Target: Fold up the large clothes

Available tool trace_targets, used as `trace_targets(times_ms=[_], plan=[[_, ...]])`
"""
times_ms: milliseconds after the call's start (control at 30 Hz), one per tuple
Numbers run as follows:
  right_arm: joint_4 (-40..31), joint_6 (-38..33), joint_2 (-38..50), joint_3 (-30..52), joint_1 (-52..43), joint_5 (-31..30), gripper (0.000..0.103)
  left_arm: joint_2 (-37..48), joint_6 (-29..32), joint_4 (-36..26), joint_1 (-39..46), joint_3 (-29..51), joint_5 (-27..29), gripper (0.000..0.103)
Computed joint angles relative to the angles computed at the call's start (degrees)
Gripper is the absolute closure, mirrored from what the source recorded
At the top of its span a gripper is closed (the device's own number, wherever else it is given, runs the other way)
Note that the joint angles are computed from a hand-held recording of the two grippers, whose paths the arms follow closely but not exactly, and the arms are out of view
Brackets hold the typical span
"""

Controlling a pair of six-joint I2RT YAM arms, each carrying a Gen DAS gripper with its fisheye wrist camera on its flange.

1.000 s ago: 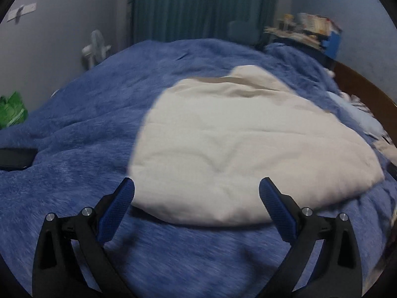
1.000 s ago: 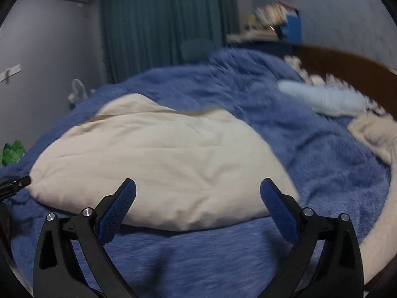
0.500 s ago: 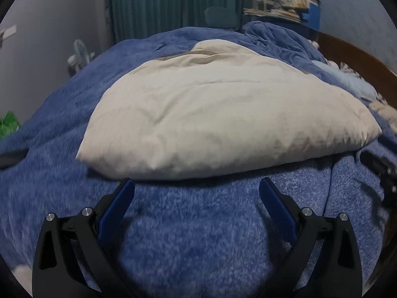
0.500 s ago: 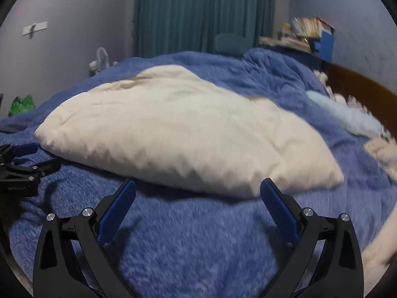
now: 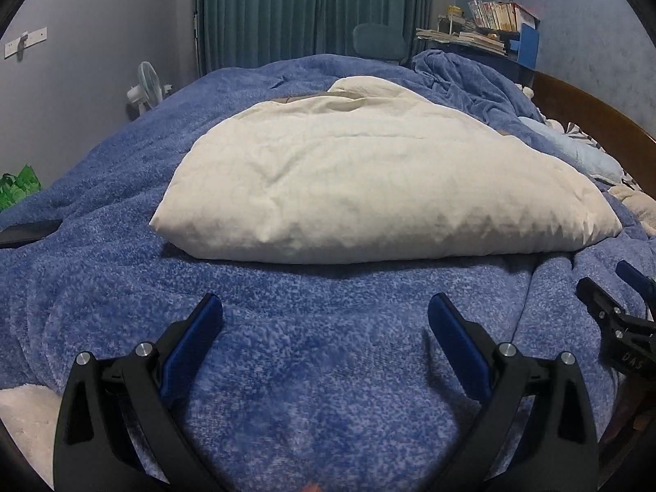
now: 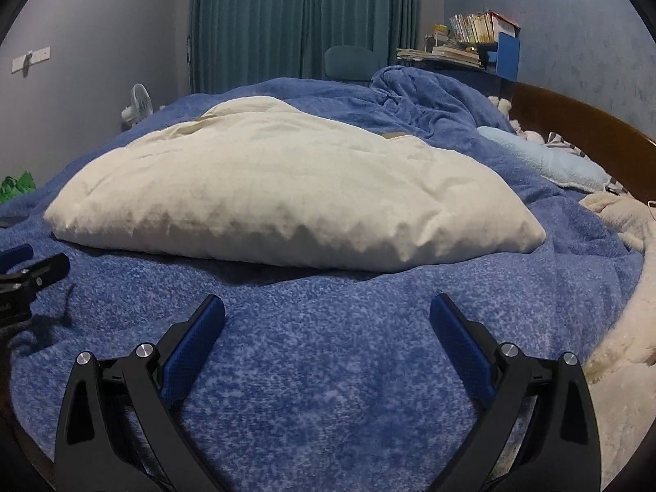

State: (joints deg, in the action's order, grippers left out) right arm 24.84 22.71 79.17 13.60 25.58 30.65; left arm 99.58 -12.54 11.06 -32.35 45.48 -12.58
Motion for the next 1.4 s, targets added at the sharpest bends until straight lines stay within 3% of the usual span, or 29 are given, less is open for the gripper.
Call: trace_targets(times_ms=[1400], plan=[[2.0, -0.3, 3.2, 1.0, 0.1, 0.7, 0.005, 0.9, 1.9, 0.1, -1.8, 0.8, -0.4, 0.006]])
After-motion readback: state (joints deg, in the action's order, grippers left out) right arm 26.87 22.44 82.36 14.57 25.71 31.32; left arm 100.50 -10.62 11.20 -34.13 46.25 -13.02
